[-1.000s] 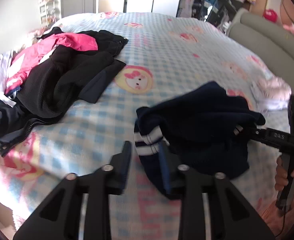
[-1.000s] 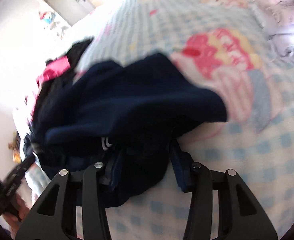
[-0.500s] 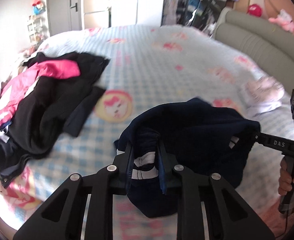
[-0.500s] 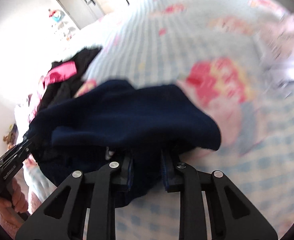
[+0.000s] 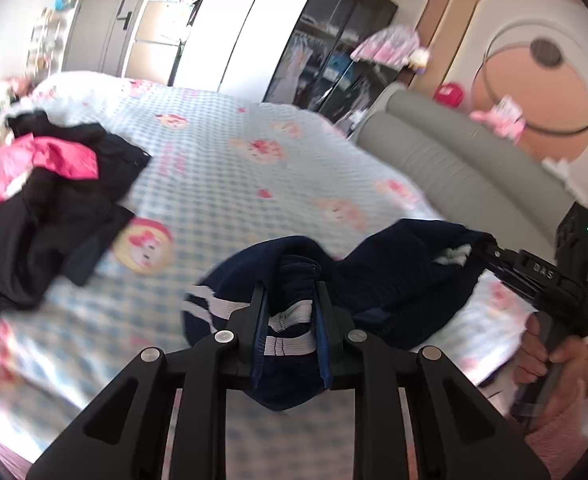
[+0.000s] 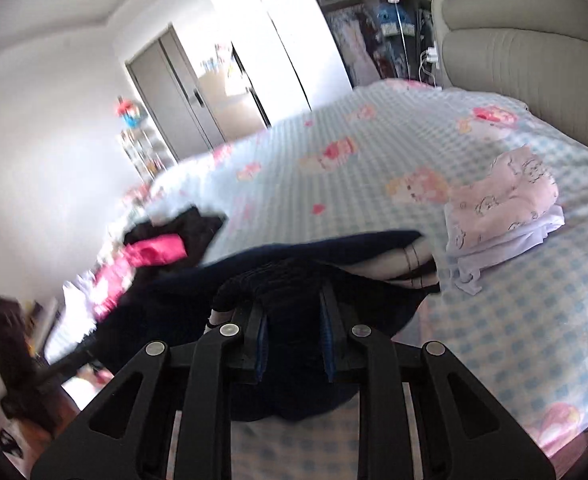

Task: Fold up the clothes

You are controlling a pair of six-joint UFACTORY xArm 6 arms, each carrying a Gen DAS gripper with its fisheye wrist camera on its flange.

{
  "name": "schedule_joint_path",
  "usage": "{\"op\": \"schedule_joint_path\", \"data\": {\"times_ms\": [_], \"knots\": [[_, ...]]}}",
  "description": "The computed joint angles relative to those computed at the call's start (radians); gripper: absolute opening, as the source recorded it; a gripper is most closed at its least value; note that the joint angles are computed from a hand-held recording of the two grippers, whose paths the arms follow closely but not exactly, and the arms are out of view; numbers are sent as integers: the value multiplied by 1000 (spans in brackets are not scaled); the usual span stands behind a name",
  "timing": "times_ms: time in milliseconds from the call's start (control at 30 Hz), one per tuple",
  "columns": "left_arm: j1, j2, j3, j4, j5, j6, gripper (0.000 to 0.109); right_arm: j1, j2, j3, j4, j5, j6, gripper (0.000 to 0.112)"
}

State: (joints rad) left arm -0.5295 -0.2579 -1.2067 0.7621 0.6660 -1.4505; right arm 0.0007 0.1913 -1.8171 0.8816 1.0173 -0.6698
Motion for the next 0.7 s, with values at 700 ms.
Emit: {"op": "schedule_joint_path", "data": {"times_ms": [700], "knots": [[17,223,-434,182,95,149,23,-37,112,-281,144,-144,-67,22]]}}
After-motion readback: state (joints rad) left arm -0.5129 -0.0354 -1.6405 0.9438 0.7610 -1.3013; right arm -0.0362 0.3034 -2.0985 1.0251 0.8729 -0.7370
